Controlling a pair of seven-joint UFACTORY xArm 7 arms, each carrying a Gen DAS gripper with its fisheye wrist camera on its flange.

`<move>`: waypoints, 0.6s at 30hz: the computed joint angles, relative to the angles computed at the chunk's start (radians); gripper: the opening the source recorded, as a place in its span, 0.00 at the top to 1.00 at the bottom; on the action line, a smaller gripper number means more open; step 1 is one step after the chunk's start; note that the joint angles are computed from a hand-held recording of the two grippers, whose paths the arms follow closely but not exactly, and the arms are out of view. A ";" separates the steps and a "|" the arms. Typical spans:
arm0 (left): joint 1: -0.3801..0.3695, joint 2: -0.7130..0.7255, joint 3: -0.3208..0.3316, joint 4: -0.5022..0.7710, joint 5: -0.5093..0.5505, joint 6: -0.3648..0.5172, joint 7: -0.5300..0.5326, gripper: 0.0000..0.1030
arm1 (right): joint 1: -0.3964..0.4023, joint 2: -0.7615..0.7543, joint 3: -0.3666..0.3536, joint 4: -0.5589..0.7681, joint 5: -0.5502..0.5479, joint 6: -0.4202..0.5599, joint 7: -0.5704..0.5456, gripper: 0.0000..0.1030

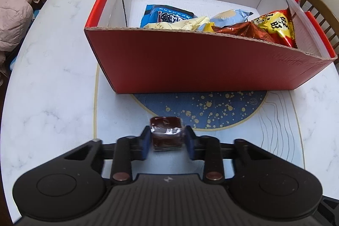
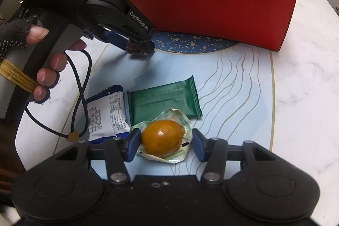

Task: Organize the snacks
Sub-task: 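Grasp the brown wrapped chocolate cube with the left tool while the right tool grasps the orange egg candy, then lift the chocolate cube and egg candy over the box with both tools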

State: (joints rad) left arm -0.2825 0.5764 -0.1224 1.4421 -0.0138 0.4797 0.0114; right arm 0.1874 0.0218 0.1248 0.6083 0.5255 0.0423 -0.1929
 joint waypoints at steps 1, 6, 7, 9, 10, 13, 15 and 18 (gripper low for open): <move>0.002 -0.002 -0.002 -0.004 -0.004 -0.004 0.001 0.70 | 0.000 -0.003 0.004 -0.001 0.022 0.003 -0.017 0.51; 0.023 -0.019 -0.013 -0.029 -0.030 -0.013 0.008 0.71 | 0.006 -0.004 0.001 -0.001 0.045 0.002 -0.030 0.51; 0.029 -0.023 -0.016 -0.035 -0.037 -0.017 0.013 0.71 | 0.006 -0.003 0.000 -0.001 0.046 0.002 -0.028 0.51; 0.043 -0.039 -0.025 -0.054 -0.056 -0.027 0.024 0.71 | 0.007 -0.009 -0.002 -0.007 0.032 -0.004 -0.008 0.51; 0.053 -0.048 -0.031 -0.064 -0.070 -0.029 0.028 0.71 | 0.008 -0.011 -0.005 -0.011 0.016 -0.007 0.012 0.52; 0.079 -0.080 -0.048 -0.096 -0.112 -0.033 0.047 0.71 | 0.016 -0.028 -0.009 -0.027 0.010 -0.019 0.028 0.52; 0.096 -0.105 -0.060 -0.122 -0.145 -0.040 0.065 0.71 | 0.025 -0.042 -0.016 -0.037 0.023 -0.025 0.026 0.52; 0.106 -0.140 -0.063 -0.152 -0.175 -0.051 0.081 0.71 | 0.038 -0.066 -0.032 -0.056 0.002 -0.037 0.054 0.52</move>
